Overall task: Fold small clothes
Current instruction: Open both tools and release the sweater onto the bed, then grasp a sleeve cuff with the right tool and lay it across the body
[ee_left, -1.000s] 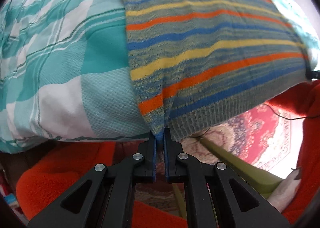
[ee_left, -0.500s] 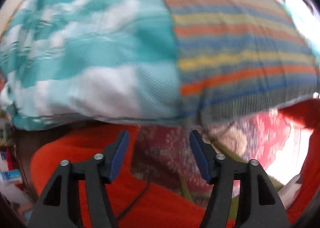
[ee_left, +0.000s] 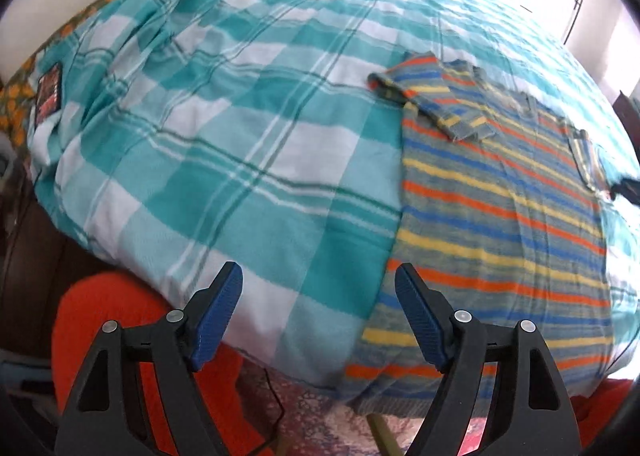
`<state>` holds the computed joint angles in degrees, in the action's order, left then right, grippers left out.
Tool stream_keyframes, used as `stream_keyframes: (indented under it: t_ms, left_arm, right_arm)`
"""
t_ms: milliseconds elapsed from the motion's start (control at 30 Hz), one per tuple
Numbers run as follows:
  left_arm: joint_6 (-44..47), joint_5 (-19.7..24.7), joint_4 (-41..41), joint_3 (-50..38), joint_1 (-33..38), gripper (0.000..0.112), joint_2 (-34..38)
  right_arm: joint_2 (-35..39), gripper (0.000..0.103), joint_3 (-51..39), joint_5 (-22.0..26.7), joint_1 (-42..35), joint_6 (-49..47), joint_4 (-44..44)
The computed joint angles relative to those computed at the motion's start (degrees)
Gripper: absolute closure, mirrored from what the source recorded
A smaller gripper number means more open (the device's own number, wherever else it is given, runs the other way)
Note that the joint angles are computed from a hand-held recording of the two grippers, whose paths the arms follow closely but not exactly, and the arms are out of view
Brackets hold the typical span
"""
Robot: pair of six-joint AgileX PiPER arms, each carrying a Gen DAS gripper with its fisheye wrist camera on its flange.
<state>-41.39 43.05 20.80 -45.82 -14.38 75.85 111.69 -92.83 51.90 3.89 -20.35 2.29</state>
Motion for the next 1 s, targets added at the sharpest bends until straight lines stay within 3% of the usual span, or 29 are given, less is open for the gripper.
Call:
stream_keyframes:
  t_ms: [167, 200, 233, 267, 400, 500, 633, 700, 867, 933, 1000]
  left_arm:
    - [-6.62, 3.06, 7.18, 2.41, -3.54, 0.032, 1.06]
    - [-6.3, 3.06, 6.95, 2.63, -2.89, 0.032, 1.17]
    - [-5.57, 2.52, 6.18, 3.03, -1.89, 0.032, 1.0]
    - [-4.93, 2.28, 5.65, 3.1, -1.28, 0.032, 0.99]
    - [-5.07, 2.4, 5.9, 3.07, -1.26, 0.032, 1.78]
    - [-5.42, 2.47, 6.02, 3.0, -1.98, 0.032, 1.67]
    - [-5.48, 3.21, 5.28, 2.13, -3.47, 0.032, 2.51]
    - [-6.32, 4.3, 5.74, 1.58, -4.95, 0.032, 2.47]
    - [-7.93, 6.49, 7.13, 0.82, -7.26, 0.032, 2.18]
    - [-7.87, 6.82, 6.72, 0.61, -7.3, 0.032, 2.22]
    - [-7.9, 6.93, 6.2, 0.45, -7.32, 0.032, 2.4]
  right_arm:
    - [19.3, 0.045, -16.12, -1.24, 6.17, 1.29, -8.91]
    - [21.88, 0.05, -18.63, -0.43, 5.59, 0.65, -8.81]
    - [22.56, 0.06, -18.86, -0.99, 4.38, 0.08, -6.41]
    - [21.83, 0.102, -17.9, -2.74, 2.77, 0.8, -4.19]
    - [12.25, 0.101, -7.4, -10.1, -8.1, 2.11, 4.86]
    - [6.93, 0.101, -2.17, -11.65, -19.1, -0.72, 13.14]
    - [10.09, 0.101, -5.11, -7.47, -32.71, 0.78, 18.15]
    - [13.77, 0.101, -7.69, -2.89, -36.92, -2.09, 25.03]
    - [16.64, 0.101, -5.69, -1.45, -41.16, -6.83, 38.49]
    - [17.64, 0.098, -5.59, -0.51, -42.55, -8.45, 41.72]
    - [19.44, 0.074, -6.39, 1.58, -43.66, -8.61, 45.22]
